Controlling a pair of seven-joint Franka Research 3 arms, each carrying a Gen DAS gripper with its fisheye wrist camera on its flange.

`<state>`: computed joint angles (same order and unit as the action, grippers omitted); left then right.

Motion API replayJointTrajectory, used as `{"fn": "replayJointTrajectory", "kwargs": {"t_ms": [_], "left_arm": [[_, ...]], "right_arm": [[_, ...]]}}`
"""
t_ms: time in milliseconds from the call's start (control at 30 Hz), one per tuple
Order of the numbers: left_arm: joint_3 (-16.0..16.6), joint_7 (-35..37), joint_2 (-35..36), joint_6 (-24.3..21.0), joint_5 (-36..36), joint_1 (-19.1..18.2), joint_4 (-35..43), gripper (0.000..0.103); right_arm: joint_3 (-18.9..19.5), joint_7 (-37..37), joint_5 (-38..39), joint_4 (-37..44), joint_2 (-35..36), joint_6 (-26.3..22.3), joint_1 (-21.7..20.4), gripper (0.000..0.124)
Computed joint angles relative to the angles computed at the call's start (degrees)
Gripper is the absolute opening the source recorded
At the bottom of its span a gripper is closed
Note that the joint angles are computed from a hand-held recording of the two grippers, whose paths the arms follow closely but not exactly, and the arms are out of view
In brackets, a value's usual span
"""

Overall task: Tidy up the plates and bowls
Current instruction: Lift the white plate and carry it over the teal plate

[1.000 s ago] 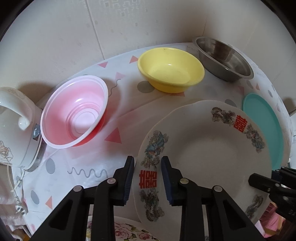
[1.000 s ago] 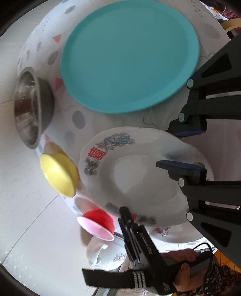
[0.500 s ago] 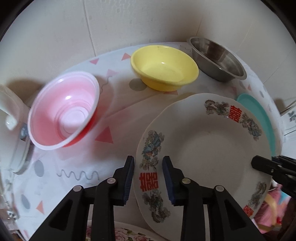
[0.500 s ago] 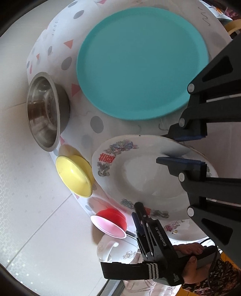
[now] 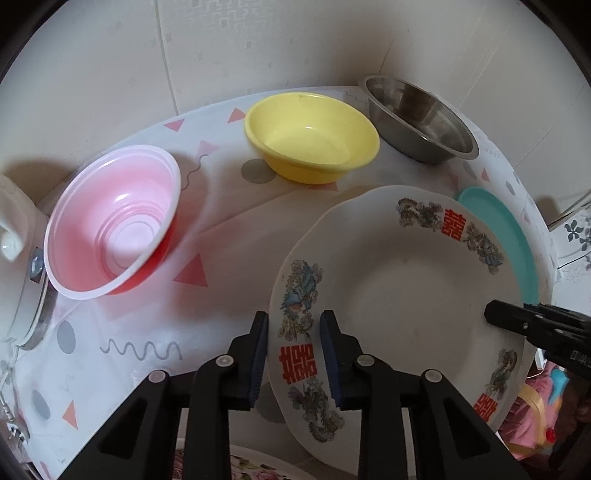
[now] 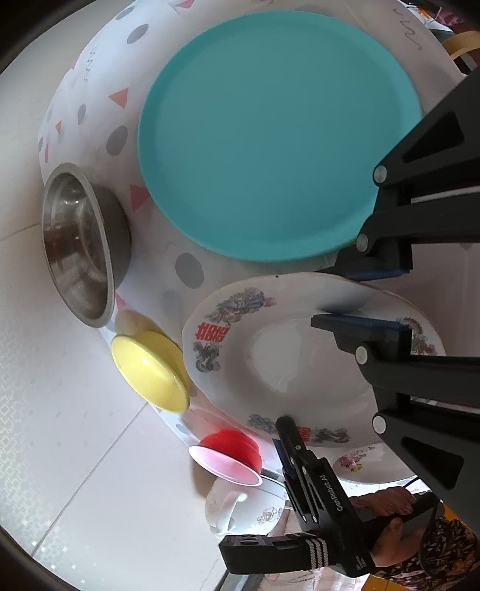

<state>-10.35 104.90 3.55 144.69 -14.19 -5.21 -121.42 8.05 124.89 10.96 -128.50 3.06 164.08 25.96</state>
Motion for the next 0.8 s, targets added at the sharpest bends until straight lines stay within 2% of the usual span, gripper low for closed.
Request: {"fn": "replayJointTrajectory", "kwargs": {"t_ms": [233,533,700,800], "left_arm": [[-0.6,-2.6,-1.7,2.3,1.2,-1.5,-1.4,0.028],[-1.5,-1.7,-1.1,1.9,-3.4,-3.2,0.3,0.028],[-2.2,-3.9,-0.4,2.6,-2.8,-4.4,1.5,0.028],[-2.8,-4.5,0.3,2.6,-2.9,-5.0,2.0,0.028]], "right_arm": [[-0.5,4.0,-4.1,-1.8,-2.3,0.4,-0.6,0.017],[0.1,9.9,-10.5,-5.2,-7.2,0.7,-4.0,0.017],[0.6,10.1,-12.0,-6.8,-9.5,-0.3,-6.0,0.017],[0.2,8.8,-9.3,-8.6,-10.9,0.2,-6.5,0.017]]}}
